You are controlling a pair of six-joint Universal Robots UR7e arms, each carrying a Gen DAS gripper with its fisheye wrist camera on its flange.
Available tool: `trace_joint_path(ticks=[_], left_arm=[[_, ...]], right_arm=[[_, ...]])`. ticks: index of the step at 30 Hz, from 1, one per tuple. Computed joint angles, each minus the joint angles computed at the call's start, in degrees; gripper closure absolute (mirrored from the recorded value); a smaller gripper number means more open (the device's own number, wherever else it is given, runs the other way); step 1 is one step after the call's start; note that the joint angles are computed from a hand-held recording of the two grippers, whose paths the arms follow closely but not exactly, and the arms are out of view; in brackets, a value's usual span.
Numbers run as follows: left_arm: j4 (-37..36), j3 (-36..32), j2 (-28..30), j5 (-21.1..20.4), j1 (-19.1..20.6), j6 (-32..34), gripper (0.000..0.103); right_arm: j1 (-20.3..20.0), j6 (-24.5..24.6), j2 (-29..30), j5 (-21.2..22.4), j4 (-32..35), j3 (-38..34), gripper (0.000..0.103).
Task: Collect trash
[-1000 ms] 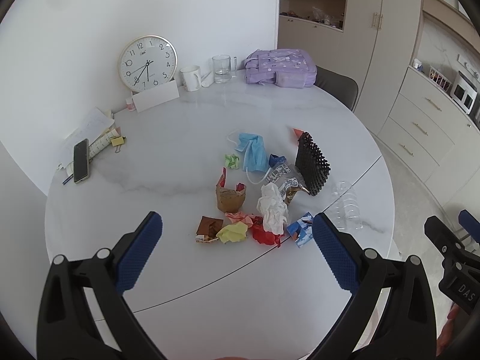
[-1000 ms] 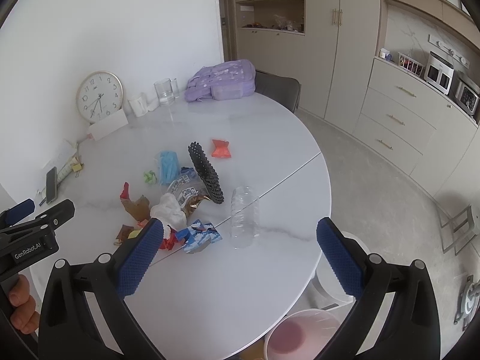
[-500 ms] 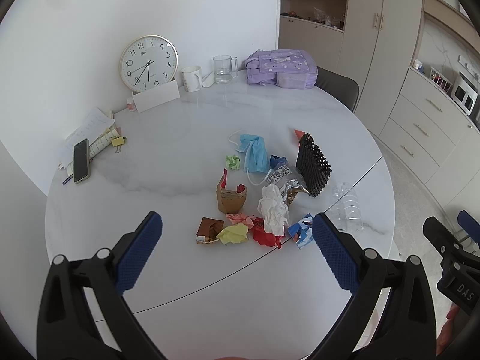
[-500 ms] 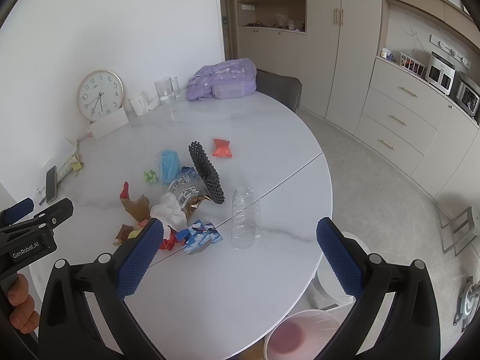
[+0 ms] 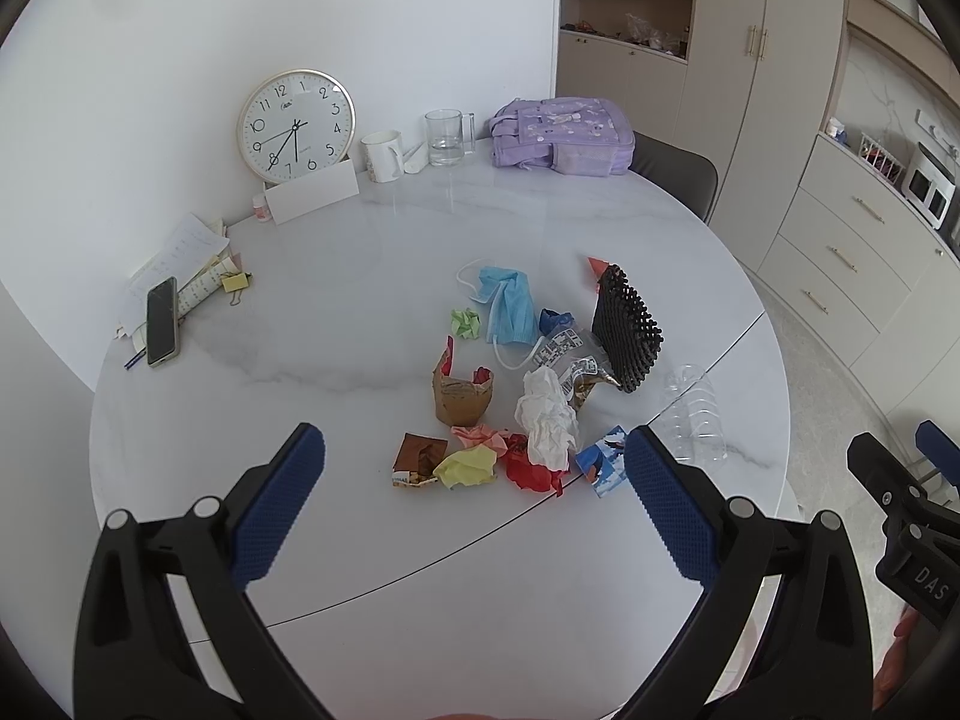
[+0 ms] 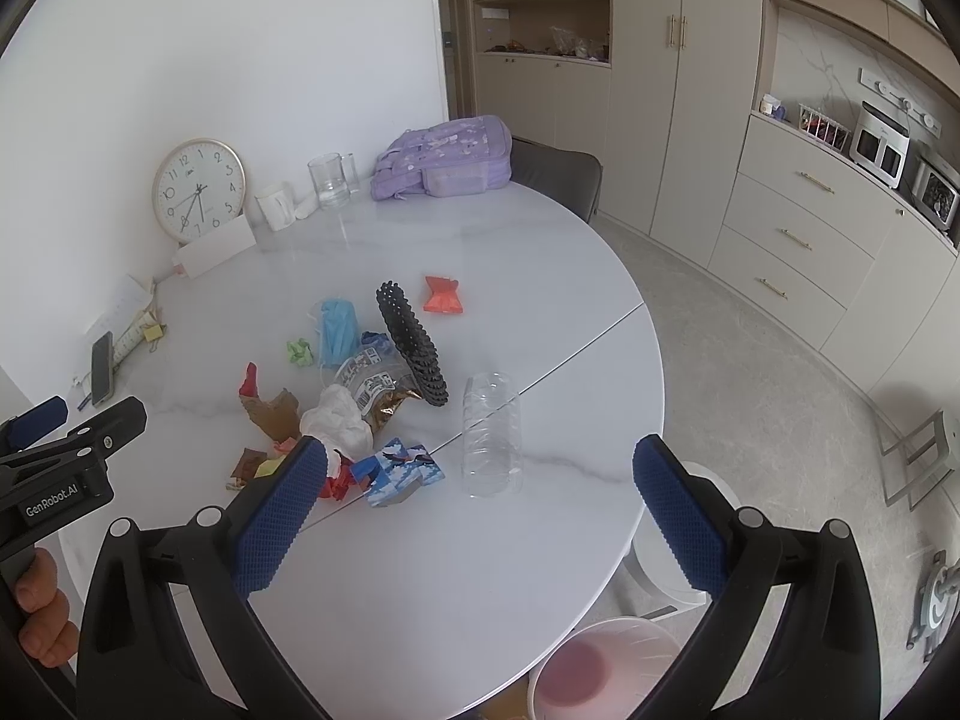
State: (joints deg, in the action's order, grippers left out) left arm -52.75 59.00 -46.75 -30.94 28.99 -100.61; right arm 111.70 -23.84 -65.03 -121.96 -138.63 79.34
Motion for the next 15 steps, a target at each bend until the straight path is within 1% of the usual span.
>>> trace_joint_path(ticks=[15], left_arm=[[-0.1,0.2,0.0,0.0,0.1,0.1,0.007]], right_arm=[[0.0,0.1,-0.1,-0.1,0.3,0.0,0.002]])
